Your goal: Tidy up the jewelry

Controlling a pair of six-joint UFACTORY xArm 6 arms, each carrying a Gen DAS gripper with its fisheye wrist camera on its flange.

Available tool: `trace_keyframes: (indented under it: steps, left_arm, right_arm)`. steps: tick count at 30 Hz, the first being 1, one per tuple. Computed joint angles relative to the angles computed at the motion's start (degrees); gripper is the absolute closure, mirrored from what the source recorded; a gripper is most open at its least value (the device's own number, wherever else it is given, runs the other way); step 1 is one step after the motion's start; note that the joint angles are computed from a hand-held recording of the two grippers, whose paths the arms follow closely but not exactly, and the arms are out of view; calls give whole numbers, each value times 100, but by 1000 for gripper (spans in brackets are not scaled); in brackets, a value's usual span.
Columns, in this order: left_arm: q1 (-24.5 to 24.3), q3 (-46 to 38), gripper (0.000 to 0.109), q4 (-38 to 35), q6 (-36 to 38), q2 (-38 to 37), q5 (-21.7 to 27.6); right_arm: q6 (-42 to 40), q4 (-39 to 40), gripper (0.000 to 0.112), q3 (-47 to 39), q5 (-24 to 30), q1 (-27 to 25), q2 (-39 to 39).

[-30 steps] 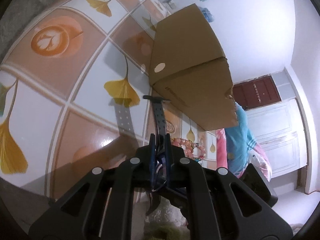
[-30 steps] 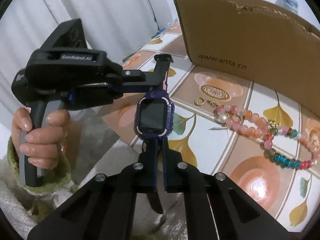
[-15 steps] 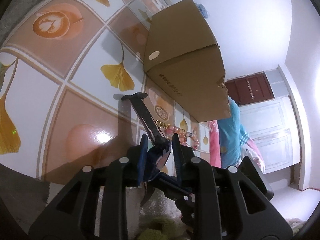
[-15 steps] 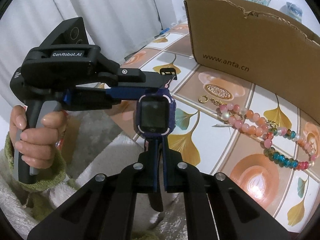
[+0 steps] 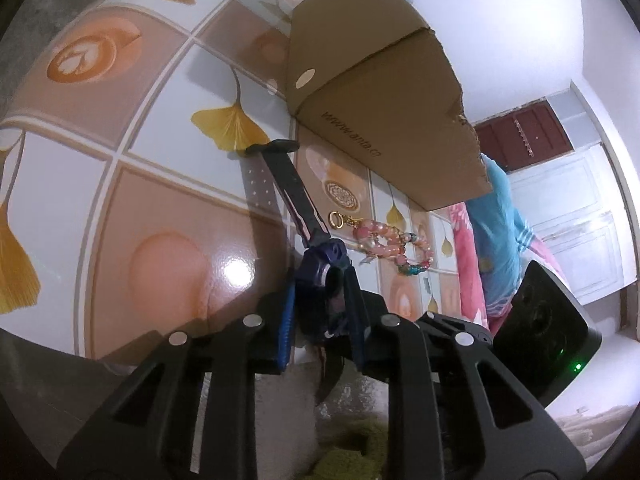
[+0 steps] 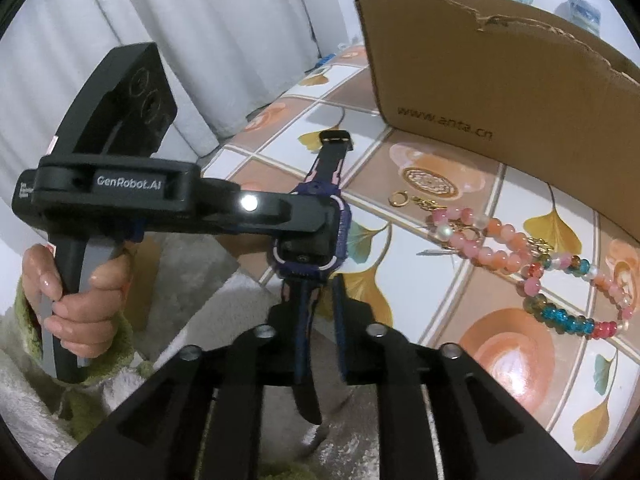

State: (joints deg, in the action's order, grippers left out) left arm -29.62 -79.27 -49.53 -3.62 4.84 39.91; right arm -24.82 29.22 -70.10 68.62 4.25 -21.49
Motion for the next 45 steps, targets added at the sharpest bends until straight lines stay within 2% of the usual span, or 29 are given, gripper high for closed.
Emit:
trace_keyframes:
  steps: [2,5,15,22,28,34,36,37,45]
  left_arm:
    - [40,24,89,-232,25,10,38]
    - [69,37,91,-461,52,22,53]
    - [35,129,93,-864,208,-8,-54]
    - [93,132,94,-1112,396,18,64]
    - [176,-52,86,-1269,415,198,74]
    - [155,-447,89,-610,64,496,-173]
    - [107,-515,102,-103,-248,525,-293]
    - [81,-526,104,162,-404,512,-374]
    - [-198,-790,106,976,-623,153,-675]
  right_arm:
    - [50,11,68,32,-65,-2,-27]
    - [105,-133,68,53,-173,110,-30]
    - [581,-1026,67,247,-1004,704,-45]
    - [737,-1339,70,359,-1291,842,-55]
    - [646,-1454,70,468,-1378,874,-152]
    - [521,-1385,70,491,-1310,816,-224]
    - [507,-1418,70,576,-1265,793,-387]
    - [497,-1432,70,605,-1260,782,-447]
    - [303,-1670,71,261,-1252,732,-772]
